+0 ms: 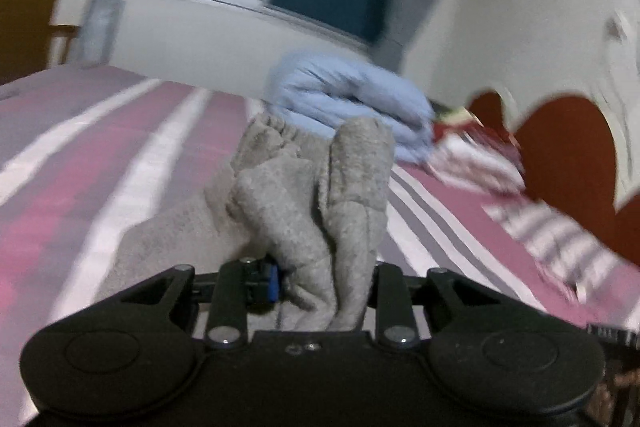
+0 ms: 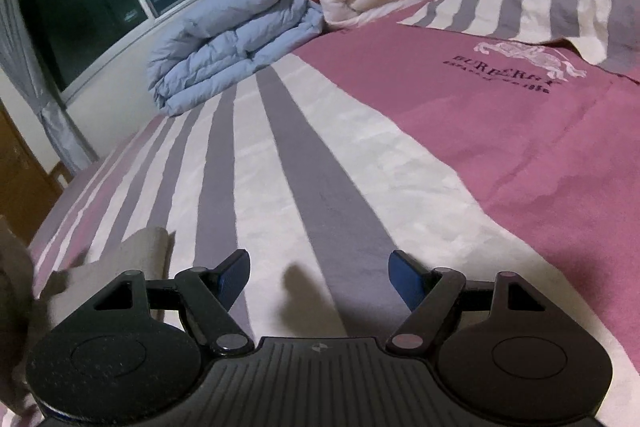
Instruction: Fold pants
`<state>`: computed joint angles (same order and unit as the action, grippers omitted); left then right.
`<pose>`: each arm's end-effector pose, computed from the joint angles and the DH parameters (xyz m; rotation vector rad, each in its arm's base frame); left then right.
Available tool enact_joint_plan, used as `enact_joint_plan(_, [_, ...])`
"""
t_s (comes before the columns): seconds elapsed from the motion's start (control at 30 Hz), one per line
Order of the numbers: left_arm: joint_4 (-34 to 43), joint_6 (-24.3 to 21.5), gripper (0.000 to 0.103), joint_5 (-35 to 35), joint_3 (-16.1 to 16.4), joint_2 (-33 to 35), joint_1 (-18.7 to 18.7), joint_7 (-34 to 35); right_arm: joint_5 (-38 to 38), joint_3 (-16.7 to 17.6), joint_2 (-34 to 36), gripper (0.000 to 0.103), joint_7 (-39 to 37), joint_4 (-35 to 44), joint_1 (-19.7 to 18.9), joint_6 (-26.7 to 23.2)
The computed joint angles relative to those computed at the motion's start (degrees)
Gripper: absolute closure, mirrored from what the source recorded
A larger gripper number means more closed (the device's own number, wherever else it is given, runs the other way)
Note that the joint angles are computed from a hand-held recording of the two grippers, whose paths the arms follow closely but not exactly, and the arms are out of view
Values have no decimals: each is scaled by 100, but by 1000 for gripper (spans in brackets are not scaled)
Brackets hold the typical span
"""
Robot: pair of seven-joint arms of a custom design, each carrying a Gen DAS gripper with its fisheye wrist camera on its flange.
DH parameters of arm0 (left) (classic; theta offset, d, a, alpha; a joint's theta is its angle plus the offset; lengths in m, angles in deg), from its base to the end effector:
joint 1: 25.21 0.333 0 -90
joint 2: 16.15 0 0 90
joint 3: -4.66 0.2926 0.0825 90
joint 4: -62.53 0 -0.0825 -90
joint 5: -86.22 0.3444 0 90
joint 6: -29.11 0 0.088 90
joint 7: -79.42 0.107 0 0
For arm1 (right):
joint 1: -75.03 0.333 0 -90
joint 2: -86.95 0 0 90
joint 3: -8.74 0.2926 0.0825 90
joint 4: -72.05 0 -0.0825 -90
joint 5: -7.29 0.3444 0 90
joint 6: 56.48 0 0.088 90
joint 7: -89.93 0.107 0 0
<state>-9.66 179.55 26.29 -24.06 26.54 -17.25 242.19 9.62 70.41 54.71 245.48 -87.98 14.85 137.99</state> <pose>0.7209 -0.1292 0.4114 -1.1636 2.1774 -1.6423 0.4064 0.0136 0.4041 -0.6411 2.1756 -0.7931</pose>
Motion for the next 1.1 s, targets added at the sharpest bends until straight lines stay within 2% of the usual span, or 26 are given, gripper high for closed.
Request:
enact_joint_plan(0.1, [-256,125,86,130,-42,-97,-232,158,117,-76,-14,27,66,-162,73,141])
enact_joint_plan(0.27, [-802,78,86,-99,-263,-323,-263,656,263,-366,20,27,-134,-347,350,222])
enact_joint_plan(0.37, [-891,-57,79,343,65,-384,-597,332,410,-504,50,27,-290,-413,523,256])
enact_joint_plan(0.43, [-989,159,78,529,162,-406,-733,263,545,-496,-7,27,-318,-423,588,187])
enact_joint_plan(0.5, [-1046,360,69,551,89,-395,-737,285,611,-512,-61,27,-309,-450,636,159])
enact_joint_plan(0.53, [-1068,358,53,543,54,-401,-699,238,630,-516,-98,27,-297,-462,661,129])
enact_joint_plan(0.57, [-1073,414,31,556,39,-406,-707,194,642,-508,-147,27,-273,-470,678,82])
enact_joint_plan(0.6, [-1126,534,26,470,-55,-421,-654,316,628,-509,-179,27,-246,-472,690,41])
enact_joint_plan(0.63, [-1190,600,28,387,-146,-442,-581,473,609,-505,-214,27,-207,-471,701,-5])
enact_joint_plan(0.8, [-1372,567,26,278,-194,-590,-528,513,385,-443,-430,27,125,-428,626,-249])
enact_joint_plan(0.83, [-1429,574,24,217,-211,-627,-500,561,317,-450,-468,27,179,-420,610,-290])
enact_joint_plan(0.87, [-1482,579,18,110,-254,-657,-454,653,245,-460,-524,27,225,-402,611,-371])
enact_joint_plan(0.93, [-1596,693,14,-214,-354,-724,-362,955,86,-560,-502,27,293,-394,658,-406])
enact_joint_plan(1.1, [-1711,610,15,-692,-247,-941,-237,1379,-218,-568,-610,27,605,-335,630,-467])
